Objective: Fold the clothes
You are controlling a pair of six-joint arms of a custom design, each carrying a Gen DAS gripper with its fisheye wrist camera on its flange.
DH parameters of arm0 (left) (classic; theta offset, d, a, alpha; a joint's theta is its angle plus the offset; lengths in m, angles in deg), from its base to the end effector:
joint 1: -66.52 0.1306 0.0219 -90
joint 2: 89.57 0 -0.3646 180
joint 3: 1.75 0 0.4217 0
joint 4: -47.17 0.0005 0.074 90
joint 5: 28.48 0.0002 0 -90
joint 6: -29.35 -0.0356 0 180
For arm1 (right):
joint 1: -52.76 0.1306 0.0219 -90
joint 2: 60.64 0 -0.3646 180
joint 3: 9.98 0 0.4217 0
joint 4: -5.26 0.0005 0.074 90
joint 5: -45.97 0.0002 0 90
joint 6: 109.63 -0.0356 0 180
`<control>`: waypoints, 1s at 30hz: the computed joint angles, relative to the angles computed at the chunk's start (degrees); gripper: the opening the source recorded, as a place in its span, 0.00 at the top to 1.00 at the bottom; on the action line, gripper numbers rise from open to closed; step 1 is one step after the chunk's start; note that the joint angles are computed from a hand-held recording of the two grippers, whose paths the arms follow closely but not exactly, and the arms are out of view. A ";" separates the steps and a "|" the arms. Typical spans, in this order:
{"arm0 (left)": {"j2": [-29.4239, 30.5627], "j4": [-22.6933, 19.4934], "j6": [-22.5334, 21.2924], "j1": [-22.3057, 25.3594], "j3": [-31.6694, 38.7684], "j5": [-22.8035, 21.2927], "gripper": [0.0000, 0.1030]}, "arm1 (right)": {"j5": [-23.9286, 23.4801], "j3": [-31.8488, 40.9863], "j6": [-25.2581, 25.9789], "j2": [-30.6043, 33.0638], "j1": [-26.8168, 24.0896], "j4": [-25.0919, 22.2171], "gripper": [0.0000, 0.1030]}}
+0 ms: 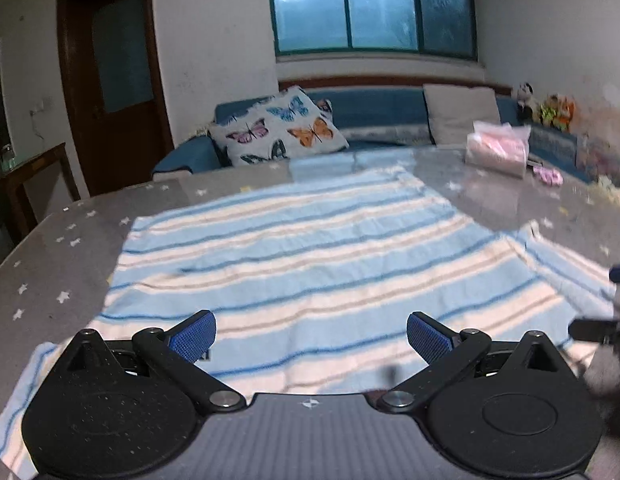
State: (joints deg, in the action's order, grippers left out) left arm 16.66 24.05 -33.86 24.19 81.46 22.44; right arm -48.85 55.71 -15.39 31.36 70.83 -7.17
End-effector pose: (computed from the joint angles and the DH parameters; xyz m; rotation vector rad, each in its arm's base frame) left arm 0.4452 -0.3758 0.2423 -0.0137 2.1680 0.1371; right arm 0.4726 0.1568 0.2394 -0.4806 2.2019 0.2243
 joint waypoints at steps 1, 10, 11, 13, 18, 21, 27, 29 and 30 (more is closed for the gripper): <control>0.40 -0.44 0.09 -0.03 0.12 0.28 0.00 | 0.12 0.25 0.08 0.24 -0.07 -0.27 0.00; 1.34 -2.74 0.74 -0.48 -0.18 1.23 0.00 | -0.39 -0.14 -3.10 -0.02 -2.13 -2.13 0.00; 1.29 -2.98 0.84 -0.57 0.00 0.92 0.00 | -0.63 -0.34 -3.72 -0.22 -2.39 -1.85 0.00; 0.83 -2.10 0.46 -0.88 -0.07 -0.24 0.00 | -1.02 -0.48 -4.43 -0.32 -2.77 -1.29 0.00; 1.09 -2.98 -0.56 -0.94 0.87 0.40 0.00 | -0.16 0.42 -3.85 0.64 -2.65 -2.25 0.00; 1.92 -4.32 -0.33 -1.01 1.11 1.20 0.00 | 0.45 0.14 -2.54 0.40 -2.44 -2.42 0.00; 1.41 -3.96 1.36 -1.09 1.10 0.74 0.00 | -1.16 -0.02 -4.41 -0.09 -3.20 -1.41 0.00; 1.95 -4.73 1.33 -1.01 1.66 1.33 0.00 | -0.96 0.63 -4.08 0.60 -3.25 -2.39 0.00; 2.19 -5.05 1.29 -1.01 1.84 1.53 0.00 | -0.63 0.76 -3.82 0.83 -3.24 -2.66 0.00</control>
